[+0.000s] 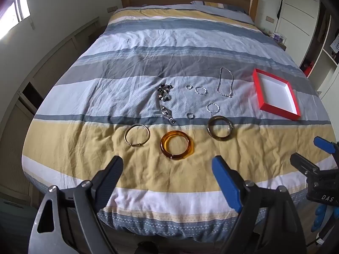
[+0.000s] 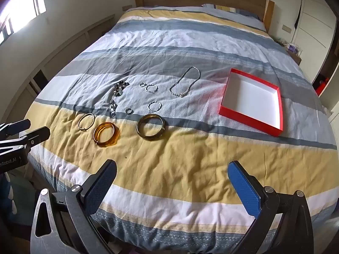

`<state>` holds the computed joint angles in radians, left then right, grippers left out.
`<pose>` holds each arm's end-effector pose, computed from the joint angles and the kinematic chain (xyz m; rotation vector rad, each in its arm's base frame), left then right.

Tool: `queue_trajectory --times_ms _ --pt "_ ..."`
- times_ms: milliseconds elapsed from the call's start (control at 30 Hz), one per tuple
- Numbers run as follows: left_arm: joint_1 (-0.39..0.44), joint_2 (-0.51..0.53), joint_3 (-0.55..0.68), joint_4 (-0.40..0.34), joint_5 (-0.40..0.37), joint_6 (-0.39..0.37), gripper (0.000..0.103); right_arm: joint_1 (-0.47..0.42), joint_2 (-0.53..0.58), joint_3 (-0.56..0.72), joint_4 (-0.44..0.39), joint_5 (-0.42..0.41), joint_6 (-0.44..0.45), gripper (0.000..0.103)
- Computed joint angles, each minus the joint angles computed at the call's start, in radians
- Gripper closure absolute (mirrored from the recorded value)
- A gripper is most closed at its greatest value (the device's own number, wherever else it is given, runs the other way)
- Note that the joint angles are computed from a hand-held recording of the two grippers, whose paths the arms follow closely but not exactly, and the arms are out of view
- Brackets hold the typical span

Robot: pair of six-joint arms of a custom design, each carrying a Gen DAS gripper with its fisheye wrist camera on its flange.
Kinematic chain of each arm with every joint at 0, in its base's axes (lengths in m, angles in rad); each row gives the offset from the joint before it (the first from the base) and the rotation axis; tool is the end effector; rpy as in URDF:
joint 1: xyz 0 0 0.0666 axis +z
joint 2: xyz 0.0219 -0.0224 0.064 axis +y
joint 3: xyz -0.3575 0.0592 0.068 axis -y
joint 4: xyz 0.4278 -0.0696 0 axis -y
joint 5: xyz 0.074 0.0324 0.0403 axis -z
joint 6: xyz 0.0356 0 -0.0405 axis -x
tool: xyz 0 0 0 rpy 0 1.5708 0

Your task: Organize jewelry

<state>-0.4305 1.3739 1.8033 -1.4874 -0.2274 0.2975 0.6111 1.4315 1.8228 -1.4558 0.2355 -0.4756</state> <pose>0.4219 -0.1854 0.5778 0.0945 2.5834 0.0346 0.4043 0.2726 0.5621 -0.0962 2.5881 0.0841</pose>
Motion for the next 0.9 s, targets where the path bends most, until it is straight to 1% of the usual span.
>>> queue_trajectory --times_ms 200,267,300,467,533,767,800,900 --pt "0.001 -0.002 0.002 -0.005 0.004 0.004 0.018 0.008 0.011 0.018 -0.007 0.002 -0.008 0.001" --pt "0.0 -0.004 0.002 -0.009 -0.001 0.005 0.018 -0.006 -0.015 -0.005 -0.006 -0.003 -0.001 0.0" --pt "-0.01 0.014 0.019 -0.014 -0.003 0.015 0.018 -0.006 -0.018 -0.009 -0.001 -0.007 -0.004 0.0" --pt "-0.015 0.021 0.028 -0.021 -0.006 0.02 0.018 -0.012 -0.025 -0.016 0.006 -0.018 0.005 0.0" --pt "-0.021 0.012 0.02 -0.022 -0.007 0.024 0.018 0.002 -0.015 -0.003 -0.008 -0.003 -0.007 0.0" --pt "-0.029 0.005 0.01 -0.022 -0.005 0.035 0.018 0.004 -0.013 -0.002 -0.001 -0.006 0.0 0.001" --pt "-0.018 -0.001 0.0 -0.014 0.004 0.026 0.018 0.004 -0.013 -0.002 -0.001 -0.007 -0.002 0.0" --pt "-0.016 -0.014 -0.024 -0.001 0.014 0.035 0.018 0.007 -0.01 0.0 -0.001 -0.005 -0.003 0.001"
